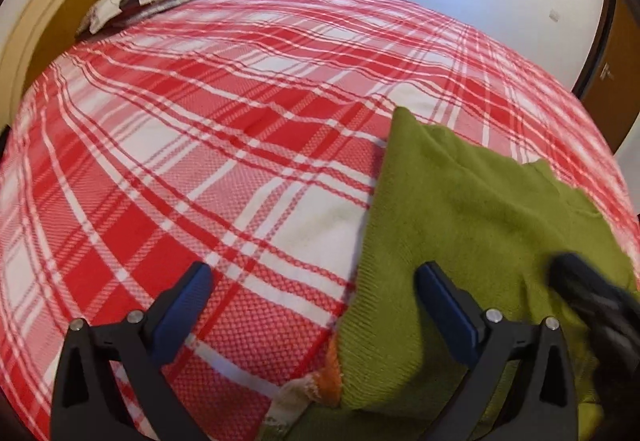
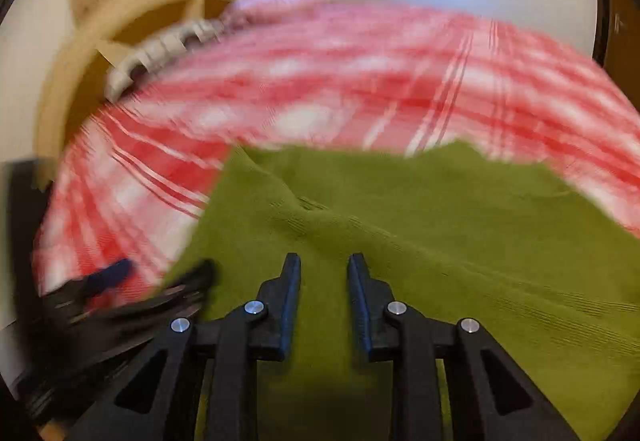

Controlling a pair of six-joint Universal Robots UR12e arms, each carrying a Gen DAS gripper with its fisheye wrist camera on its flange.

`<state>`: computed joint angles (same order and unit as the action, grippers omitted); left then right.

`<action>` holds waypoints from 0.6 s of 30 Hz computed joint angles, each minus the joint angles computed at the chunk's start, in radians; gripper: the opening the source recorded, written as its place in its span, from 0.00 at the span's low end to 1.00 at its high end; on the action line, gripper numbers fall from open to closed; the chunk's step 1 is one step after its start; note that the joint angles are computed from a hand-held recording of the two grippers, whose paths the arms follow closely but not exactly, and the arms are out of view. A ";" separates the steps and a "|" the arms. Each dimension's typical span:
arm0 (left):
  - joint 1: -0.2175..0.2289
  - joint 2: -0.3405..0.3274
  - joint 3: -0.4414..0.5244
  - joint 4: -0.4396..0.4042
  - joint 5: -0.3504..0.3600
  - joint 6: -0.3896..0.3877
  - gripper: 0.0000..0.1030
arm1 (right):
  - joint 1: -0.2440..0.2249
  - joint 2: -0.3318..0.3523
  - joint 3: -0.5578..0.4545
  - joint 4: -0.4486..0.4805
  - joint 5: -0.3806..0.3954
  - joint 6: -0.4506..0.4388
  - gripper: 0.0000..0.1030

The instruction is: Fold small clothes

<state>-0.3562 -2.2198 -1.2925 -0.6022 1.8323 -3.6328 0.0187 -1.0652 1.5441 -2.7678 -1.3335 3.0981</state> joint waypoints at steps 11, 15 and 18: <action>-0.001 0.002 -0.025 0.067 -0.002 0.001 1.00 | -0.031 -0.054 0.067 -0.125 0.017 0.129 0.23; -0.001 0.002 -0.025 0.068 -0.003 0.002 1.00 | -0.068 -0.150 0.172 -0.120 -0.030 0.118 0.23; 0.000 0.002 -0.026 0.069 -0.004 0.001 1.00 | -0.126 -0.243 0.286 -0.119 -0.035 0.151 0.23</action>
<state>-0.3563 -2.2176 -1.3186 -0.5328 1.8286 -3.6318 -0.1072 -1.3085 1.8304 -2.8873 -1.3687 3.2489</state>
